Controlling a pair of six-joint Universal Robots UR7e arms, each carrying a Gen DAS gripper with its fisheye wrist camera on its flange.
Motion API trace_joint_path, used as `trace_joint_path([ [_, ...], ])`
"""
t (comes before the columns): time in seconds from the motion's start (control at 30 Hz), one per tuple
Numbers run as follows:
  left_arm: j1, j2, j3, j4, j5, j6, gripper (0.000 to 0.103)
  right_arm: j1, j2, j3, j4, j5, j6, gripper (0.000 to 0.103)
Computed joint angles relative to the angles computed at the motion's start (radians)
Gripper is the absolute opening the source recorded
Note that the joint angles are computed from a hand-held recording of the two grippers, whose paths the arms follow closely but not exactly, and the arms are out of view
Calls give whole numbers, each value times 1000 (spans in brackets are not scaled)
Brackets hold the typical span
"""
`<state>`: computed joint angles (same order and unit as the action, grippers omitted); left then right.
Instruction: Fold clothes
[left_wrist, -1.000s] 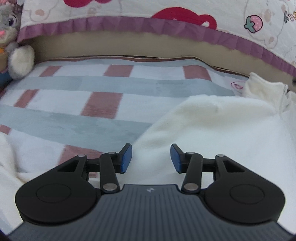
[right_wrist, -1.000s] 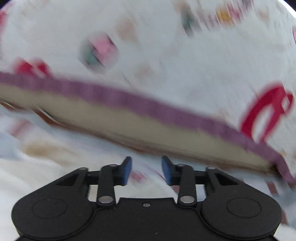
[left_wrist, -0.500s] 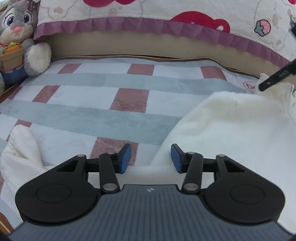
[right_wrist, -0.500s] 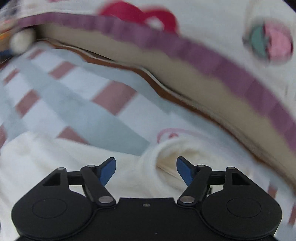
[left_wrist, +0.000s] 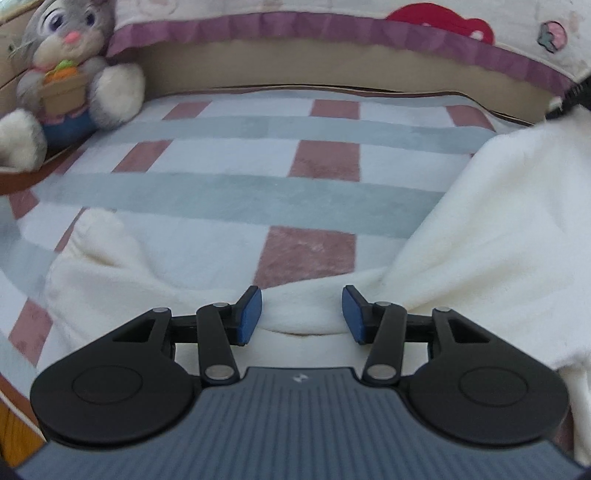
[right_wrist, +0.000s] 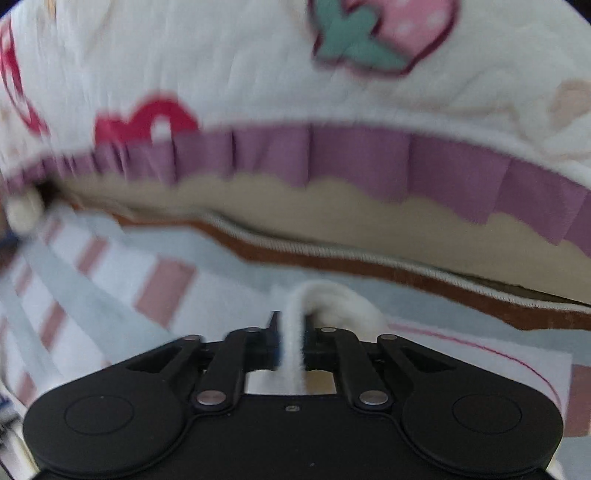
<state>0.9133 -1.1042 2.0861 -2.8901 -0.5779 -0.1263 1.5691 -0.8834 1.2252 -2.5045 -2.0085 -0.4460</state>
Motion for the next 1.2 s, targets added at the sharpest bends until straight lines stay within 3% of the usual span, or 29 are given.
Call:
trace_joint_path([
  [0.03, -3, -2, 3, 0, 10, -3, 47, 9, 13, -7, 2, -36, -19, 24],
  [0.07, -6, -8, 7, -2, 18, -6, 47, 21, 21, 2, -32, -76, -58, 31],
  [0.2, -27, -55, 39, -1, 60, -68, 48, 83, -11, 145, -423, -143, -210, 48],
  [0.23, -34, -76, 43, 46, 80, -122, 48, 93, -37, 206, -528, -108, -243, 55],
  [0.3, -49, -129, 37, 239, 125, -298, 48, 115, -81, 323, -731, -72, -291, 56],
  [0.37, -56, -176, 33, 449, 170, -505, 49, 127, -147, 446, -802, -16, -270, 56],
  [0.47, -71, -257, 22, 721, 141, -784, 50, 124, -266, 608, -624, 117, -147, 56],
  [0.57, -79, -302, 41, 689, 69, -809, 52, 124, -326, 716, -490, 195, -98, 56],
  [0.63, -70, -302, 51, 635, 63, -781, 54, 127, -341, 771, -429, 229, -93, 56],
  [0.83, 8, -266, 66, 444, 53, -799, 54, 150, -358, 877, -390, 207, -74, 56],
  [1.03, 23, -229, 99, 218, 85, -755, 54, 154, -381, 954, -400, 184, -12, 56],
  [1.1, 28, -212, 86, 226, 101, -767, 56, 161, -377, 982, -434, 155, 3, 57],
  [1.2, 44, -182, 59, 242, 110, -784, 59, 197, -353, 1001, -491, 70, -54, 57],
])
